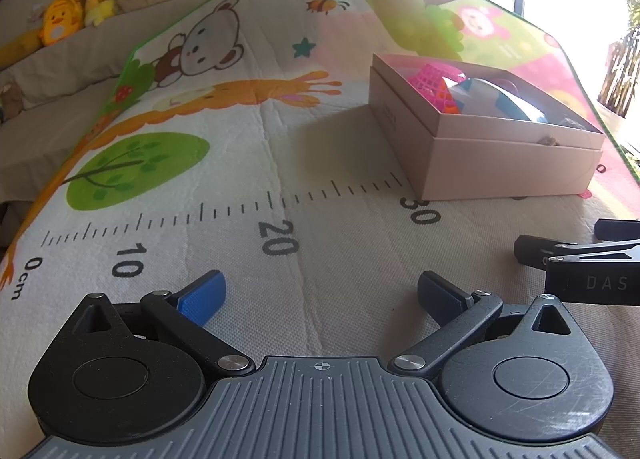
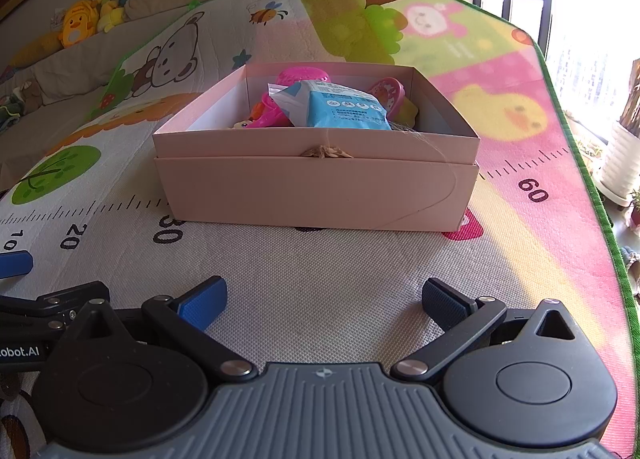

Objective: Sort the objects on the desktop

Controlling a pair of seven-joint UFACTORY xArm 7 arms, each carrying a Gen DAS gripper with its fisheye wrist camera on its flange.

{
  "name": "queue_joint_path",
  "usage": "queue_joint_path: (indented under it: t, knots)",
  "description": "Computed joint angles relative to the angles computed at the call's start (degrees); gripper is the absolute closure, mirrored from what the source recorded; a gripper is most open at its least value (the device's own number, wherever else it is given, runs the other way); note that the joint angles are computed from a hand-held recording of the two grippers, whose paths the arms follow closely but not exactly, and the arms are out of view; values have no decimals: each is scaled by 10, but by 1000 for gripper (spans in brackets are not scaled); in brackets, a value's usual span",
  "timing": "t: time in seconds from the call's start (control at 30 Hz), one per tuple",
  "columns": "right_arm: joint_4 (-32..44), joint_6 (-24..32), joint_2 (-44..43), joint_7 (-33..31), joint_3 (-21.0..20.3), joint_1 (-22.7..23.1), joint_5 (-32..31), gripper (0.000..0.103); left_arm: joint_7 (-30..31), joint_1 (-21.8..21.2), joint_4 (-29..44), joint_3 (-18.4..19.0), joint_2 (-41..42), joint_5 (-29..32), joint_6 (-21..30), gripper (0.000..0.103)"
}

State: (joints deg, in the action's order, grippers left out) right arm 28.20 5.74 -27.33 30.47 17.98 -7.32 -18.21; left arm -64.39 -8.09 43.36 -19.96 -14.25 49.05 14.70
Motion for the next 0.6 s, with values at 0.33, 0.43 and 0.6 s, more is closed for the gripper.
queue_joint_path:
  t: [0.33, 0.43, 0.6]
  knots:
    - [0, 0, 1, 0, -1, 0, -1, 0, -3, 0, -1, 1, 0, 2, -4, 0]
    - [0, -1, 1, 0, -1, 1, -1, 0, -2, 1, -1, 1, 0, 0, -6, 0]
    - [0, 0, 1, 1, -1, 1, -1, 0, -2, 2, -2, 1, -1, 0, -5, 0]
